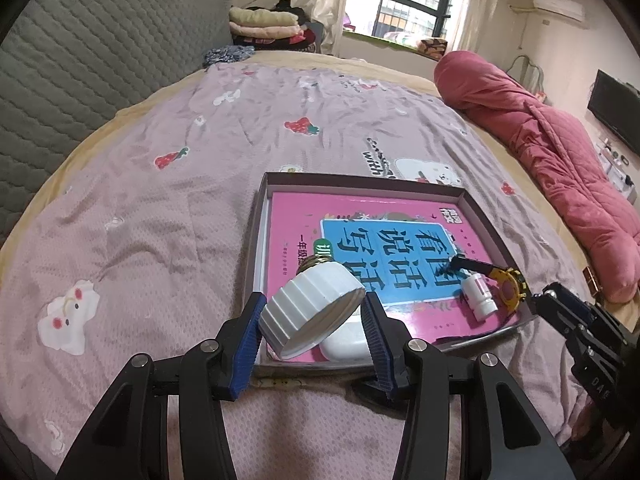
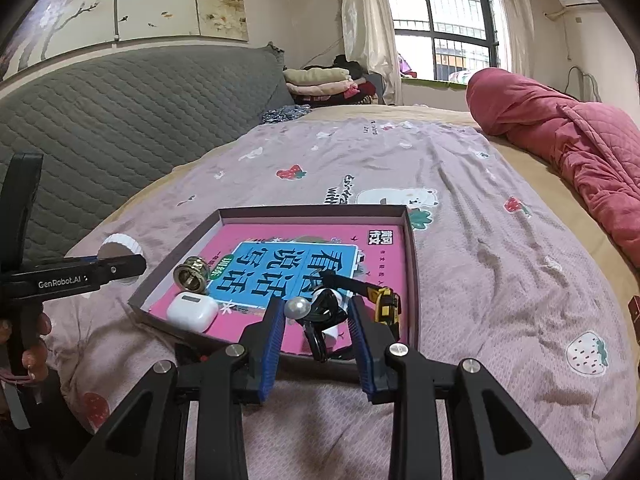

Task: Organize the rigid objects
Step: 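Lower the bottle cap over the box while the right gripper lowers the pearl clip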

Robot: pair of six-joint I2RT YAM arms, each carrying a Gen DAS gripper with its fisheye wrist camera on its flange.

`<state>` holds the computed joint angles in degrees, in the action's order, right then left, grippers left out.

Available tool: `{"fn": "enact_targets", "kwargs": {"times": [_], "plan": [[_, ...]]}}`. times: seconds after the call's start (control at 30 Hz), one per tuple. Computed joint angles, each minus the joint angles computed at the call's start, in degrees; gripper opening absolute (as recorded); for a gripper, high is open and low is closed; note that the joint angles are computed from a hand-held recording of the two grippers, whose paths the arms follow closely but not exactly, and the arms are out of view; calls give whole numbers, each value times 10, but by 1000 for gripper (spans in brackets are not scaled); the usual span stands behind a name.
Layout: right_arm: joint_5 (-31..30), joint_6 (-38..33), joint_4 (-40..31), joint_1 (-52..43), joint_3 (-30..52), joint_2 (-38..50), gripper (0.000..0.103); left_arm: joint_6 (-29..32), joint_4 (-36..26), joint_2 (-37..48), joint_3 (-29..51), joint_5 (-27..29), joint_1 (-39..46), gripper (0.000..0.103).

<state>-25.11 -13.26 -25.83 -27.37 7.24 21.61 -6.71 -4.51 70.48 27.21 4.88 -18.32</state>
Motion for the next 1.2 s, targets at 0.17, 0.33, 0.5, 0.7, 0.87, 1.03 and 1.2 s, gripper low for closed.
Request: {"fn": "enact_targets", "kwargs": {"times": [0.17, 0.33, 0.5, 0.7, 0.87, 1.03, 1.2], "plan": [[9, 7, 59, 2, -4, 55, 33, 0, 20, 33, 5, -2, 3, 50], [14, 10, 93, 4, -8, 89, 33, -1, 43, 69, 12, -2, 6, 50], [18, 11, 123, 8, -11, 119, 33, -7, 60, 98, 19, -6, 3, 50], [33, 15, 163, 26, -15, 165, 33, -9, 78, 124, 23, -13, -2, 50], [45, 19, 185, 36, -17, 191, 33, -9, 91, 144, 22, -18, -6, 50], [59, 21, 201, 41, -20, 213, 33, -10, 100, 156, 19, -20, -5, 50], [66, 18, 214, 43, -23, 232, 33, -11, 109, 171, 16, -21, -3, 50]]}}
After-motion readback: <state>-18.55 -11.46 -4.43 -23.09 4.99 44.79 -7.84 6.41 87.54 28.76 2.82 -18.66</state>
